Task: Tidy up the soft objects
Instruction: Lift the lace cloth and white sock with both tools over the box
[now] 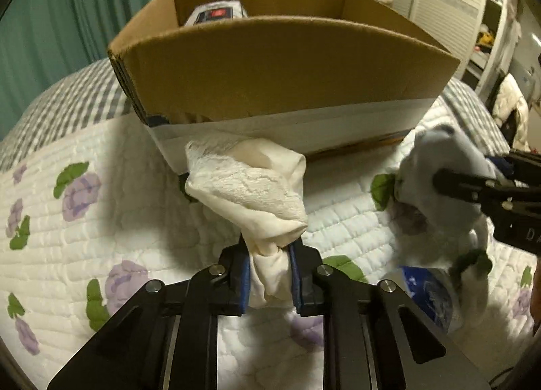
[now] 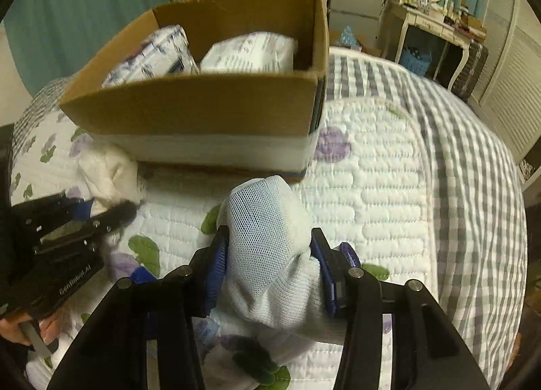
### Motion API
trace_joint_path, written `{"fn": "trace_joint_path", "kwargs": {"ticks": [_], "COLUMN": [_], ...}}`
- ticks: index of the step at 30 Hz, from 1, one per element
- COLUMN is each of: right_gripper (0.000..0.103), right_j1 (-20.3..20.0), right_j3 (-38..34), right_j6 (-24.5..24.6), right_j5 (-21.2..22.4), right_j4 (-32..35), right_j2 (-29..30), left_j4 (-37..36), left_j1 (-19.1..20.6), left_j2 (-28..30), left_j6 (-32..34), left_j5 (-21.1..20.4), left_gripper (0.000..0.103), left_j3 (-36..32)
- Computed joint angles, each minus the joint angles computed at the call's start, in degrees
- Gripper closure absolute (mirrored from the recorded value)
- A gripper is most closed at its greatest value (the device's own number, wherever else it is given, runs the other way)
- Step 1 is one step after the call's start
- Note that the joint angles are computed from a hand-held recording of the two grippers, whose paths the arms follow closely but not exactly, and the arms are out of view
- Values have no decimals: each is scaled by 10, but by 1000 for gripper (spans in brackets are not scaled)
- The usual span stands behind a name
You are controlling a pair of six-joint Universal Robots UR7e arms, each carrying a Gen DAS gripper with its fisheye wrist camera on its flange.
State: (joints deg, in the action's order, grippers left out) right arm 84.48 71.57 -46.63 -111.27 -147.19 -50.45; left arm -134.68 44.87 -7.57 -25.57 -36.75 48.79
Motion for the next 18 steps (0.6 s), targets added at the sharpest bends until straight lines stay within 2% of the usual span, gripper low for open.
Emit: {"fn": "trace_joint_path", "kwargs": {"ticks": [7, 18], "right_gripper": [56, 56], "right_j1": [4, 17], "right_j3": [5, 84], "right_j6": [1, -36], "right_j5": [11, 65], "right_j4": [-12, -72], "right_j2": [-8, -77], "left_j4": [-23, -159], "left_j1": [-10, -55], "left_j2": [-47, -79], "left_j6": [-50, 9], "left_j5": [-3, 59], "left_gripper": [86, 86], "left_j3": [75, 161]}}
